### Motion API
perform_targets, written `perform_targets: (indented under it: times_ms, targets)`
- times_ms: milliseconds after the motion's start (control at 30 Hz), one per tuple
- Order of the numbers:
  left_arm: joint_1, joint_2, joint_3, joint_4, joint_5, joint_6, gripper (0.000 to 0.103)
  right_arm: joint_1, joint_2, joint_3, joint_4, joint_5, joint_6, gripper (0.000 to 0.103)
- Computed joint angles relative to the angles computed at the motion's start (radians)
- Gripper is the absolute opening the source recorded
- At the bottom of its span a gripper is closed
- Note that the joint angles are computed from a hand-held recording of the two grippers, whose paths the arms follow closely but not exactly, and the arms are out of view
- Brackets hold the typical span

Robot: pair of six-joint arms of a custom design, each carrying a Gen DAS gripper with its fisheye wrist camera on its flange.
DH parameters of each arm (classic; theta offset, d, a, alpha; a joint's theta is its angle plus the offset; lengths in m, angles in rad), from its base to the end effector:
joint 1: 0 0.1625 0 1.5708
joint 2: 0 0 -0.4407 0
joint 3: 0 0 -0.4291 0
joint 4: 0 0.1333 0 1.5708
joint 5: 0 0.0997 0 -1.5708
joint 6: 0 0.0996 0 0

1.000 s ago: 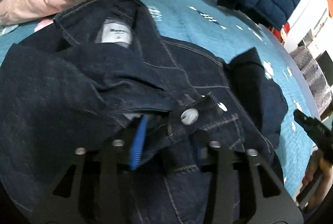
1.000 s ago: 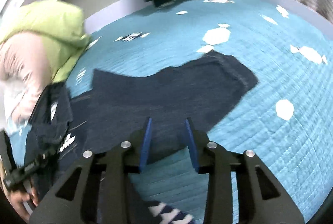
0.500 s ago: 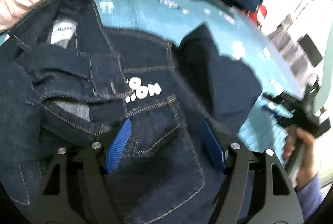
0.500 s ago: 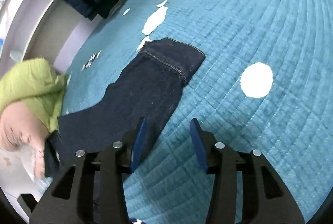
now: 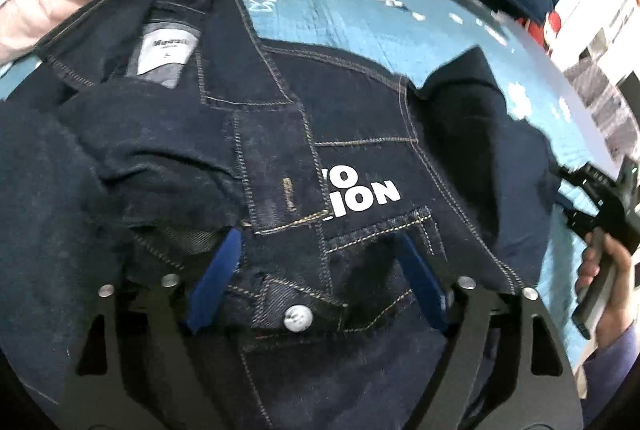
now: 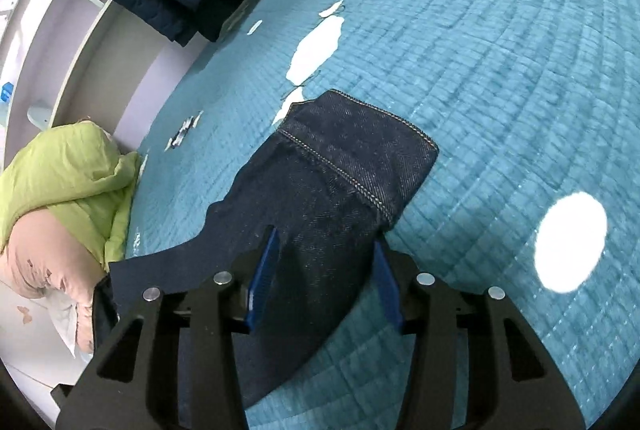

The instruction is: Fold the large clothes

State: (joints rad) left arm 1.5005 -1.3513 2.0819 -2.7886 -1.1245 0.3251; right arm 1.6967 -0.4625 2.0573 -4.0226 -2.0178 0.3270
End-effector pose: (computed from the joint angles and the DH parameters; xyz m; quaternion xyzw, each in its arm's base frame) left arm 0.1375 -0.5567 0.2736 0.1336 0.9385 -0.2060 0.2429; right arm 0.1545 -0.5018 -0.0533 -0.1807 -0.8732 0.4401 0.1055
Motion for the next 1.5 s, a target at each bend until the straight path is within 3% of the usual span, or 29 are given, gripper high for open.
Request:
perform_targets:
  times_ms: [67, 100, 133, 333, 467, 667, 900, 1067, 1133, 1233, 1300, 1400, 1500]
  targets:
    - [-0.006, 0.003, -0.006, 0.019, 0.017, -0.003, 0.081, -0.019, -0.001, 0.01, -0.028, 0.051, 0.012, 0.025]
    - [-0.003, 0.001, -0.009, 0.027, 0.009, -0.003, 0.081, -0.034, 0.001, 0.019, -0.061, 0.1, 0.021, 0.009]
    - [0.001, -0.006, -0.008, 0.03, -0.006, 0.0, 0.081, -0.033, 0.004, 0.02, -0.079, 0.107, 0.023, 0.004]
    - [0.065, -0.099, -0.017, 0.091, -0.244, 0.003, 0.081, 0.098, 0.0, -0.01, -0.162, 0.098, -0.098, 0.003]
    - [0.072, -0.168, -0.007, 0.079, -0.263, 0.021, 0.083, 0.209, 0.014, -0.067, -0.131, 0.078, -0.174, 0.003]
    - [0.115, -0.229, -0.048, 0.072, -0.132, 0.041, 0.083, 0.35, 0.088, -0.232, 0.049, 0.158, -0.197, 0.003]
    - [0.211, -0.281, -0.113, 0.076, -0.094, 0.039, 0.083, 0.449, 0.288, -0.557, 0.386, 0.3, -0.163, 0.003]
    - [0.255, -0.304, -0.143, 0.076, -0.099, 0.035, 0.083, 0.487, 0.456, -0.789, 0.645, 0.276, -0.148, 0.003]
    - [0.269, -0.309, -0.155, 0.089, -0.101, 0.032, 0.083, 0.484, 0.508, -0.855, 0.755, 0.26, -0.119, 0.007]
    - [0.277, -0.313, -0.16, 0.104, -0.106, 0.034, 0.083, 0.492, 0.552, -0.907, 0.868, 0.163, -0.091, 0.012]
    - [0.277, -0.323, -0.155, 0.107, -0.112, 0.035, 0.083, 0.486, 0.548, -0.893, 0.861, 0.163, -0.1, 0.016]
    - [0.273, -0.326, -0.155, 0.109, -0.129, 0.024, 0.083, 0.505, 0.514, -0.848, 0.827, 0.152, -0.153, 0.062]
    - [0.258, -0.316, -0.161, 0.115, -0.133, -0.003, 0.084, 0.528, 0.487, -0.809, 0.78, 0.112, -0.205, 0.063]
